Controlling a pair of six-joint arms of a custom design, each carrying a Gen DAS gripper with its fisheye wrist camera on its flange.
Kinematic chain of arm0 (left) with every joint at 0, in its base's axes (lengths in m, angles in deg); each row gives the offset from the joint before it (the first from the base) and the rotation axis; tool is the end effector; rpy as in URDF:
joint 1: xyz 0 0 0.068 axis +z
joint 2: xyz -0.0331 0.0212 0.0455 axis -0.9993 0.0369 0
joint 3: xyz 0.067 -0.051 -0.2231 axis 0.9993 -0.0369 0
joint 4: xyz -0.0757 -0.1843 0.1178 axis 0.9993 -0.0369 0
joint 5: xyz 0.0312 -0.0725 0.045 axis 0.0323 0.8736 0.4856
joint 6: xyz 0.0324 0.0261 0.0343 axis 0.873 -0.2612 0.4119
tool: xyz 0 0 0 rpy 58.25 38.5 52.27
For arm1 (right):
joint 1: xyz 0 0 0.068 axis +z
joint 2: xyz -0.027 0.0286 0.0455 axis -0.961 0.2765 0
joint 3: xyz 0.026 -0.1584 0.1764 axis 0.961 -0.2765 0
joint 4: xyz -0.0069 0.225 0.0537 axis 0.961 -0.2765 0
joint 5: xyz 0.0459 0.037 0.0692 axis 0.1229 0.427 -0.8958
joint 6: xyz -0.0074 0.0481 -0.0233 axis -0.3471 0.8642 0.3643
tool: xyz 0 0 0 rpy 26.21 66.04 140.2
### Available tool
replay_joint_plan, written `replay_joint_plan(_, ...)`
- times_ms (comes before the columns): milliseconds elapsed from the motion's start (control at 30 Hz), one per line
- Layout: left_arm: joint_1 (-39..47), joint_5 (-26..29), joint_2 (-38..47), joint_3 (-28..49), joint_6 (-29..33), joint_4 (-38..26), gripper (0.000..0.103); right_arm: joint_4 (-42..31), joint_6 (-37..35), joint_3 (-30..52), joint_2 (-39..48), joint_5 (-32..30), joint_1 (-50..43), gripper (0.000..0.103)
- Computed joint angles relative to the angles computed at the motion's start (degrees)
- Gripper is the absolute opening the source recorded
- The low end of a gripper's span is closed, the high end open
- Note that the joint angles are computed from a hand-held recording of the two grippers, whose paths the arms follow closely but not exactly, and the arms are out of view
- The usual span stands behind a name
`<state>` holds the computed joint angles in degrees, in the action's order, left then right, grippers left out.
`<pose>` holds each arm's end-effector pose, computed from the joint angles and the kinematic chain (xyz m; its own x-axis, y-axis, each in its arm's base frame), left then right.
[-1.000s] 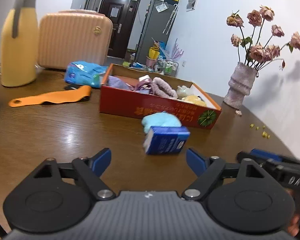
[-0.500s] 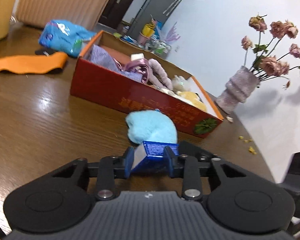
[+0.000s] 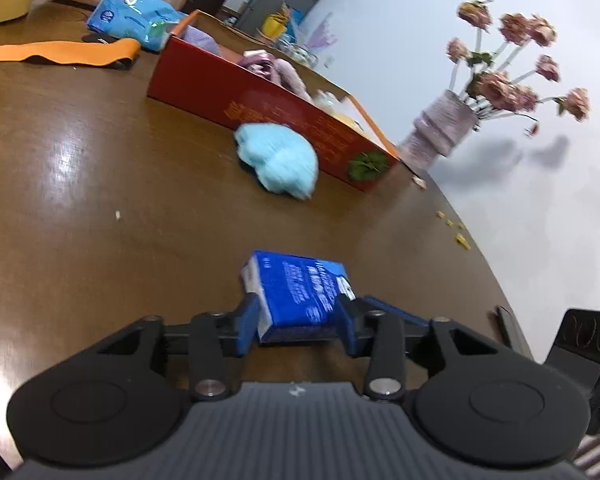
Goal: Organize soft objects
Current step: 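Lift the carton with both grippers and carry it over the box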
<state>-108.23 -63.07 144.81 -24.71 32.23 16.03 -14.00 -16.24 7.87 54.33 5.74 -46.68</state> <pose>0.2127 -0.0781 0.1800 -0.6139 -0.5005 -0.6105 -0.1197 0.8234 -0.5547 0.3052 0.1769 0.1570 -0.6305 -0.1423 -0.7630 -0.6532 0.6283 0.4226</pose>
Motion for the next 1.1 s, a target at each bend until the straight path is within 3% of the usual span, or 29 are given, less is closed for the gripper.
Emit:
replay_joint_plan(167, -2.01, -2.62, -2.71, -0.02, -0.36, -2.71, 0.042, 1.32, 0.70, -3.58, -4.36, -0.19, -1.37, 0.028)
replay_joint_plan(533, -0.32, -0.67, 3.48, 2.74, -0.26, -2.31, 0.042, -2.64, 1.36, 1.69, 0.80, 1.14, -0.39, 0.028)
replay_joint_plan(833, 1.11, 0.52, 4.64, 3.08, 0.02, -1.55, 0.030, -3.73, 2.61, 4.10, 3.57, -0.94, -0.95, 0.026)
replay_joint_plan(1000, 4.51, 1.77, 8.96, 12.06, 5.90, -2.09, 0.030, -4.33, 2.86, 9.42, 3.75, 2.06, -0.56, 0.026)
replay_joint_plan(1100, 9.25, 4.31, 15.75, 23.57, 11.49, -2.93, 0.030, -7.65, 0.26, 20.81, 7.61, 3.97, -0.51, 0.026)
